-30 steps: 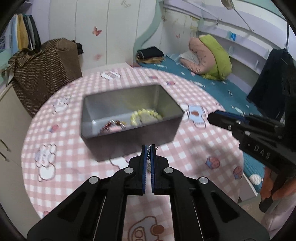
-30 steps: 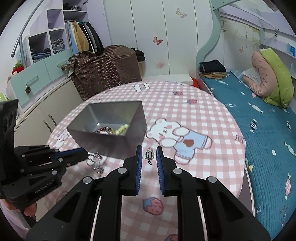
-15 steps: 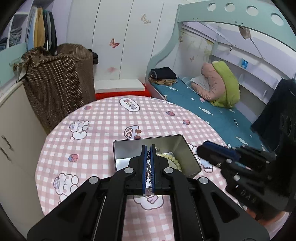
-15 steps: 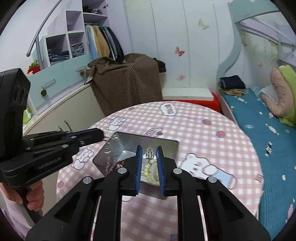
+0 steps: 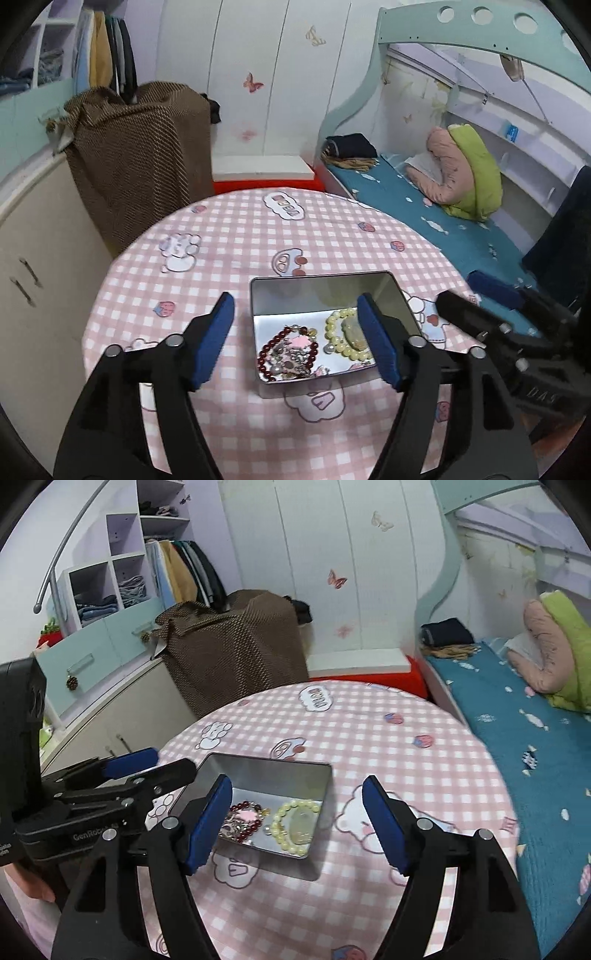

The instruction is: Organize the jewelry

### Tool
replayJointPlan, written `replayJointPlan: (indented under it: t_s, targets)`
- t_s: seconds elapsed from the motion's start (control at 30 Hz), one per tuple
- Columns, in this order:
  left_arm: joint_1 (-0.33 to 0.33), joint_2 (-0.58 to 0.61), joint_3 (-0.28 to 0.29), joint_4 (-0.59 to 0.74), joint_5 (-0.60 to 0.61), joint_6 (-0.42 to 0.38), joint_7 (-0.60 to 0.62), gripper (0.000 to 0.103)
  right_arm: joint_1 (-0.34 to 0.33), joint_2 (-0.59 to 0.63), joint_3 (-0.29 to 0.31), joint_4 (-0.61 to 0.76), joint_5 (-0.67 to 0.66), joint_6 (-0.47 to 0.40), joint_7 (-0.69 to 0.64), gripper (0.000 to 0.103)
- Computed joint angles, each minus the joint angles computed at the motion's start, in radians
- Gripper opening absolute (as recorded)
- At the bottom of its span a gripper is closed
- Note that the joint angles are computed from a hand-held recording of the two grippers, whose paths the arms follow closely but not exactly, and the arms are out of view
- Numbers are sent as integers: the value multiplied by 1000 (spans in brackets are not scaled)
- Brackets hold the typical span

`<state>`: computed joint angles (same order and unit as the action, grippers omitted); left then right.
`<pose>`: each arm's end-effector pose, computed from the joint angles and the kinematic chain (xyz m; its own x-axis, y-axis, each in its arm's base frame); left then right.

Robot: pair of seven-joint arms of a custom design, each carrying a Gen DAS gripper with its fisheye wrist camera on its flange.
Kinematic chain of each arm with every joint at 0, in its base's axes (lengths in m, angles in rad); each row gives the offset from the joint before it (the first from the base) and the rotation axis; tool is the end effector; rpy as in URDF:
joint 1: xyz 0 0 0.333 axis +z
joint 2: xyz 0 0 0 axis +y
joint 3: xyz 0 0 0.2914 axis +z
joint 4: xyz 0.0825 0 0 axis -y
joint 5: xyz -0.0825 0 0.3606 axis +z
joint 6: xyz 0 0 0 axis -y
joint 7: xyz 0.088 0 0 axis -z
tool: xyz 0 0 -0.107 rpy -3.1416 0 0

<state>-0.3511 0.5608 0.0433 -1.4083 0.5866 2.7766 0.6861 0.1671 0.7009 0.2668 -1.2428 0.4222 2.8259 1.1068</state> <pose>0.6805 -0.2499 0.4546 0.0470 -0.9935 0.1032 -0.6302 -0.1097 -0.7687 0.7151 0.2353 0.4518 0.4821 -0.8539 -0.1960 -0.5812 -0.1443 -0.8009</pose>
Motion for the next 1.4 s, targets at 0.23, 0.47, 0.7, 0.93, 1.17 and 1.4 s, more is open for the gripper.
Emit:
replayJointPlan:
  t_s: [0.23, 0.47, 0.7, 0.93, 1.17, 1.4]
  targets:
    - [-75, -68, 53, -60, 148, -75, -140, 81, 12, -137, -22, -213, -34, 182, 25, 82]
    - [-115, -174, 48, -150, 383, -122, -345, 89, -45, -256, 51, -411, -75, 387, 39, 92]
    - [-105, -249, -9, -203, 543, -168, -472, 90, -107, -320, 102, -525, -138, 501, 112, 93]
    - [-60, -295, -83, -246, 643, -201, -548, 90, -112, -337, 92, -561, -214, 529, 200, 93]
    - [-20, -306, -136, -255, 677, -227, -566, 90, -89, -346, 50, -573, -290, 533, 286, 93]
    - [-11, -305, -149, -250, 687, -242, -577, 90, -90, -345, 36, -571, -382, 526, 365, 93]
